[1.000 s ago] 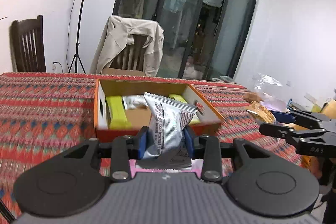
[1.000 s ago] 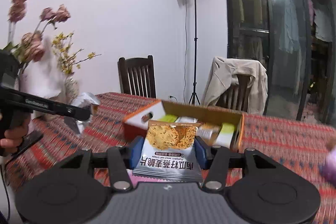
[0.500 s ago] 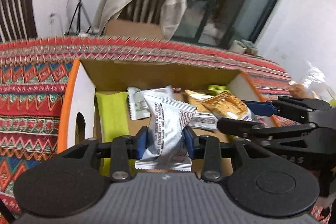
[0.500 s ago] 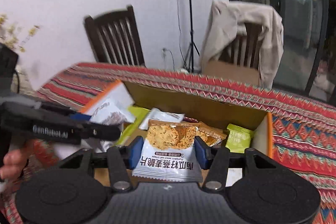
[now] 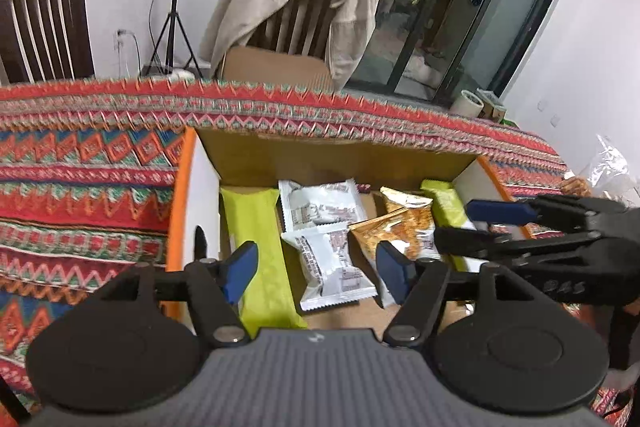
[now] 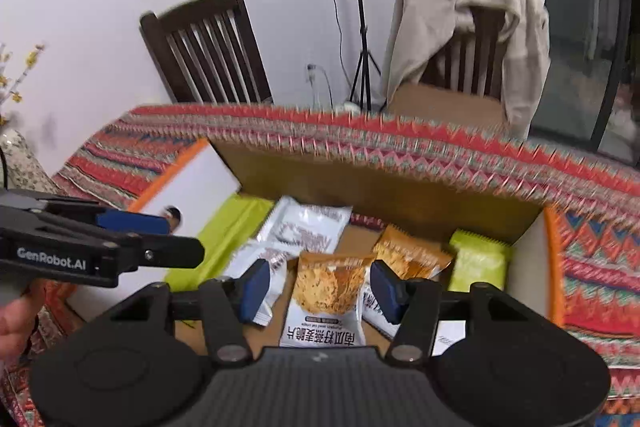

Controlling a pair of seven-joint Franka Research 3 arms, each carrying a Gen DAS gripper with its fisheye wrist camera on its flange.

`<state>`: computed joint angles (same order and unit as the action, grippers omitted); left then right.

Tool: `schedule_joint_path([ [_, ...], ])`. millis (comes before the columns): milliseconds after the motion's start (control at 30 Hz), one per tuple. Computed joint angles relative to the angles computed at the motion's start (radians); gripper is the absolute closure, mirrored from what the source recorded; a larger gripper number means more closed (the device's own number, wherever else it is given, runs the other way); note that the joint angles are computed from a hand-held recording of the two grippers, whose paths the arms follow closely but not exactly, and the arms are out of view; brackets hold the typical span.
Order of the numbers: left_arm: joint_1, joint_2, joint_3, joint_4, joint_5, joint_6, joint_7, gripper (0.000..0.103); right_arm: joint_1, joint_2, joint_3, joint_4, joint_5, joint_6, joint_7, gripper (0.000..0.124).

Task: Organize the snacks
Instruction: 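Lower the silver wrapper with the left tool into the orange box while the right tool lowers the cracker packet, then open both tools and move them back over the snack pile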

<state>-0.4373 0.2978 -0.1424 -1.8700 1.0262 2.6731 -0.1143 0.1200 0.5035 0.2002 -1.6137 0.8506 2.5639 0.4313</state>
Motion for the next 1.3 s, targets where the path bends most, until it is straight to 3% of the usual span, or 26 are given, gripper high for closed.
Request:
schedule_joint_path([
  [167, -0.035, -0.119, -0.035, -0.076, 0.095, -0.060, -0.067, 0.022, -0.052, -0.167, 0.015, -0.141, 0.143, 0.008, -0.157, 0.059],
  [333, -0.074, -0.214, -0.123, -0.130, 0.191, -0.214, -0.122, 0.020, -0.070, -0.378, -0.034, -0.331, 0.324, -0.027, -0.351, 0.050],
  [533, -0.127, -0.304, -0.230, -0.212, 0.251, -0.365, -0.231, 0.013, -0.057, -0.652, -0.159, -0.600, 0.487, -0.107, -0.587, 0.041],
  [600, -0.151, -0.322, -0.266, -0.237, 0.274, -0.424, -0.273, 0.006, -0.049, -0.739, -0.210, -0.687, 0.518, -0.141, -0.647, 0.040],
  [733, -0.237, -0.291, -0.345, -0.250, 0.326, -0.648, -0.344, 0.004, -0.034, -0.903, -0.316, -0.860, 0.545, -0.196, -0.769, 0.033],
  [800, -0.285, -0.257, -0.361, -0.248, 0.331, -0.719, -0.396, 0.004, -0.042, -0.978, -0.364, -0.947, 0.549, -0.220, -0.820, 0.031],
  [1033, -0.406, -0.166, -0.355, -0.255, 0.309, -0.748, -0.676, 0.003, -0.099, -1.114, -0.426, -1.172, 0.529, -0.182, -0.906, 0.031],
  [1200, -0.450, -0.094, -0.331, -0.231, 0.247, -0.724, -0.680, 0.001, -0.141, -1.109, -0.462, -1.268, 0.517, -0.203, -0.883, 0.031],
  [1300, -0.472, -0.060, -0.315, -0.217, 0.209, -0.718, -0.664, 0.001, -0.152, -1.106, -0.443, -1.323, 0.553, -0.153, -0.923, 0.031],
])
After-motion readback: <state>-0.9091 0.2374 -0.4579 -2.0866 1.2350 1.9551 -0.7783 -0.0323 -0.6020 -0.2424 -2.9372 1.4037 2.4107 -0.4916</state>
